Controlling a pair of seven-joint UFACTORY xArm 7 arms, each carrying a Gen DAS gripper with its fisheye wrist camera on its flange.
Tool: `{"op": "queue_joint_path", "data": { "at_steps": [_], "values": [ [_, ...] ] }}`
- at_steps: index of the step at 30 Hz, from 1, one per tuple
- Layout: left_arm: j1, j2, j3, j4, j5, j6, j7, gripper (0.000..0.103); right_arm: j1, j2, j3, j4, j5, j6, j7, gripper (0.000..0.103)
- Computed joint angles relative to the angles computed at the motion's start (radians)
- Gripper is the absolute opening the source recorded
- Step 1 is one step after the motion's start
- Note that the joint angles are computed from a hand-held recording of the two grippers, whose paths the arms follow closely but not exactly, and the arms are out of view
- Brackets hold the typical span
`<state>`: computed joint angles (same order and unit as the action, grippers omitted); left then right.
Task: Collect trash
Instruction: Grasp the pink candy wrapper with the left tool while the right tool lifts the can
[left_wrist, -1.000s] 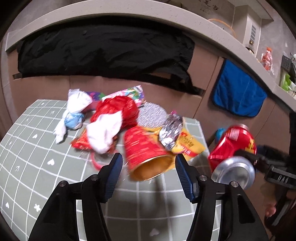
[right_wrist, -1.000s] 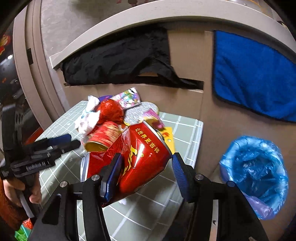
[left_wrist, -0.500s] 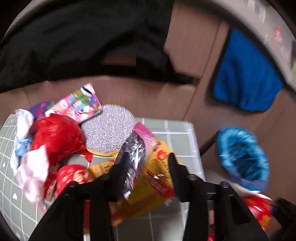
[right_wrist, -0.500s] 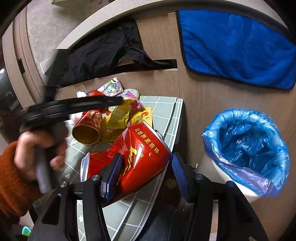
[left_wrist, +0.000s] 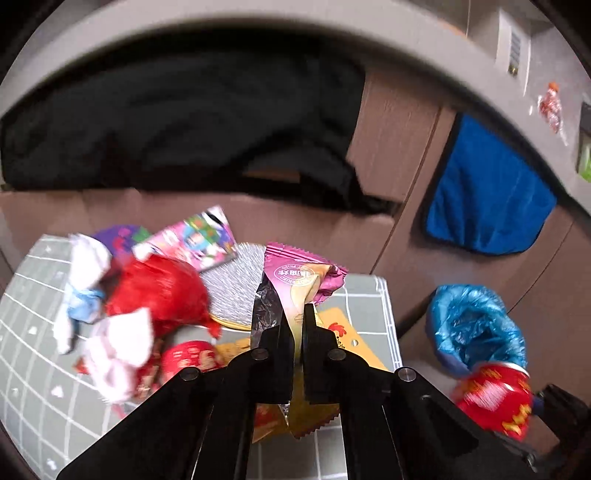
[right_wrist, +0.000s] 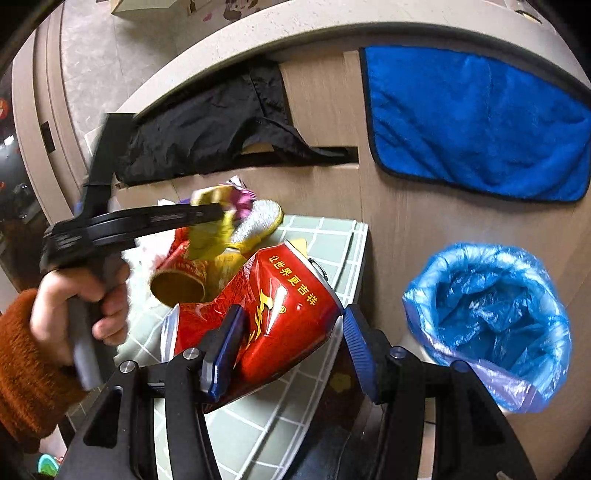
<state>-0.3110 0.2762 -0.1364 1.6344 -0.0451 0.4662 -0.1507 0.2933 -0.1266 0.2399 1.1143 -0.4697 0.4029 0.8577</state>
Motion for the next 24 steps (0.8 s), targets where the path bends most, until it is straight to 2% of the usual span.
{"op": "queue_joint_path", "data": {
  "at_steps": [5, 11, 18, 24],
  "values": [
    [0.004, -0.124, 0.010, -0.120, 0.023, -0.102, -0.026, 0.003, 0.000, 0.030, 0.003, 0.064, -0.051, 0.016, 0.029, 0.051],
    [0.009, -0.204, -0.011, -0.150, -0.001, -0.170, 0.000, 0.003, -0.017, 0.022, -0.003, 0.153, -0.207, 0.063, 0.108, 0.051],
    [-0.047, -0.168, -0.021, -0.047, 0.129, -0.203, -0.074, 0.003, -0.076, -0.049, 0.000, 0.200, -0.358, 0.121, 0.148, 0.051],
    [-0.126, -0.047, -0.045, 0.110, 0.142, -0.149, -0.061, 0.003, -0.159, -0.159, -0.003, 0.114, -0.353, 0.130, 0.143, 0.051]
  ]
}}
